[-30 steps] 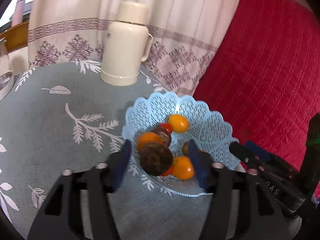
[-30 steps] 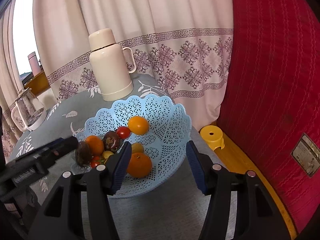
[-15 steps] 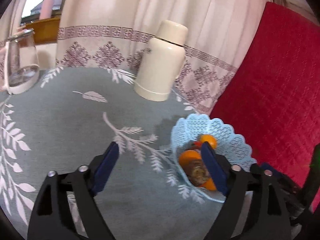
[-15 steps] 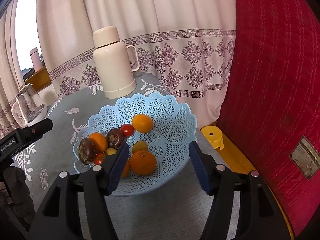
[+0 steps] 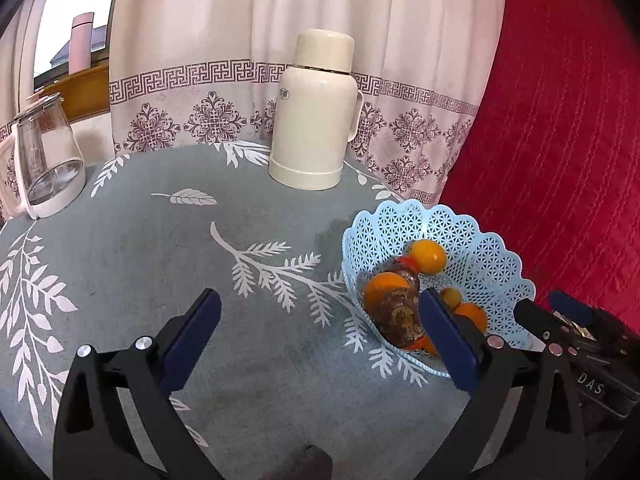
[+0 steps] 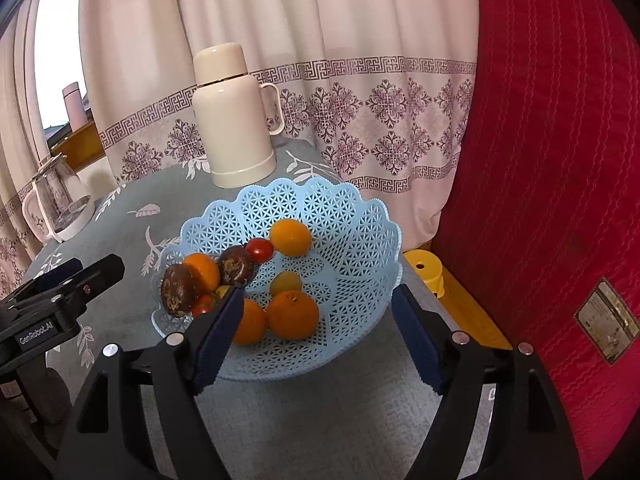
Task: Organize fruits
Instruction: 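Withdraw both open grippers from the basket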
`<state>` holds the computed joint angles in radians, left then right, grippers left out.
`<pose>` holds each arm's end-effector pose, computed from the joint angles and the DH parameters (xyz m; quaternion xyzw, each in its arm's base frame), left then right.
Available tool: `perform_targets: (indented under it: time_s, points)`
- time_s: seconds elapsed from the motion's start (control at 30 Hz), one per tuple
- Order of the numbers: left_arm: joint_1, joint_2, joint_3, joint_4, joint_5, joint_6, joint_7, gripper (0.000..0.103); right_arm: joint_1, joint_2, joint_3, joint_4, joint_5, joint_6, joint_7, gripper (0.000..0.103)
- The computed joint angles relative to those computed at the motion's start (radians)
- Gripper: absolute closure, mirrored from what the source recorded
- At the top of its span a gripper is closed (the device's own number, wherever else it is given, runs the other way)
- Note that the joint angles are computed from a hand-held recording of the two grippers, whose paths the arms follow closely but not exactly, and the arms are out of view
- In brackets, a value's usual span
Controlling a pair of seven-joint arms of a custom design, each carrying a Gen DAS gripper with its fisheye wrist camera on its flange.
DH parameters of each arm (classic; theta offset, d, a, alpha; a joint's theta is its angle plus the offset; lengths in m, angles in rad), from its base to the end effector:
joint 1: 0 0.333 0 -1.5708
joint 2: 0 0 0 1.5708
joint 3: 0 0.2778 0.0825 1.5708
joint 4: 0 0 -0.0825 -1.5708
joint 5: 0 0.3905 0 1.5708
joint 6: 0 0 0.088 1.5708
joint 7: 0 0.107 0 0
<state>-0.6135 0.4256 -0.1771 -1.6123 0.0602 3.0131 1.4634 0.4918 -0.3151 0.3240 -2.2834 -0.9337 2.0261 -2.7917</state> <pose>0.5129 -0.4950 0.4667 -0.3781 0.7966 -0.4488 0.1453 0.3646 0.3281 0.4637 -0.3801 0.8070 -0.3740 0.2539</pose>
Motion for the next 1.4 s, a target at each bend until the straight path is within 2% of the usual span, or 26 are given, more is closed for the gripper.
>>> perform_targets:
  time_s: [0.13, 0.23, 0.33, 0.63, 0.77, 1.1, 1.4]
  points:
    - [-0.051, 0.000, 0.064, 0.005, 0.063, -0.008, -0.061, 0.003, 0.004, 0.007, 0.000, 0.005, 0.005, -0.001, -0.008, 0.027]
    - [-0.074, 0.000, 0.092, 0.005, 0.111, -0.007, -0.104, 0.003, 0.006, 0.014, 0.001, 0.011, 0.006, -0.010, -0.016, 0.027]
    - [-0.061, -0.001, 0.074, 0.001, 0.125, -0.003, -0.100, 0.003, 0.011, 0.025, 0.003, 0.020, 0.005, -0.026, -0.024, 0.027]
    - [-0.068, -0.010, 0.075, -0.014, 0.165, 0.014, -0.112, 0.003, 0.020, 0.027, -0.001, 0.022, 0.005, -0.038, -0.028, 0.027]
    - [-0.101, -0.019, 0.115, -0.032, 0.200, 0.039, -0.141, 0.003, 0.022, 0.028, -0.002, 0.022, 0.006, -0.040, -0.026, 0.027]
    - [-0.121, -0.032, 0.133, -0.051, 0.229, 0.066, -0.150, 0.003, 0.027, 0.027, 0.001, 0.022, 0.005, -0.052, -0.024, 0.027]
    - [-0.095, -0.037, 0.097, -0.051, 0.197, 0.039, -0.110, 0.003, 0.029, 0.030, 0.001, 0.026, 0.002, -0.054, -0.024, 0.027]
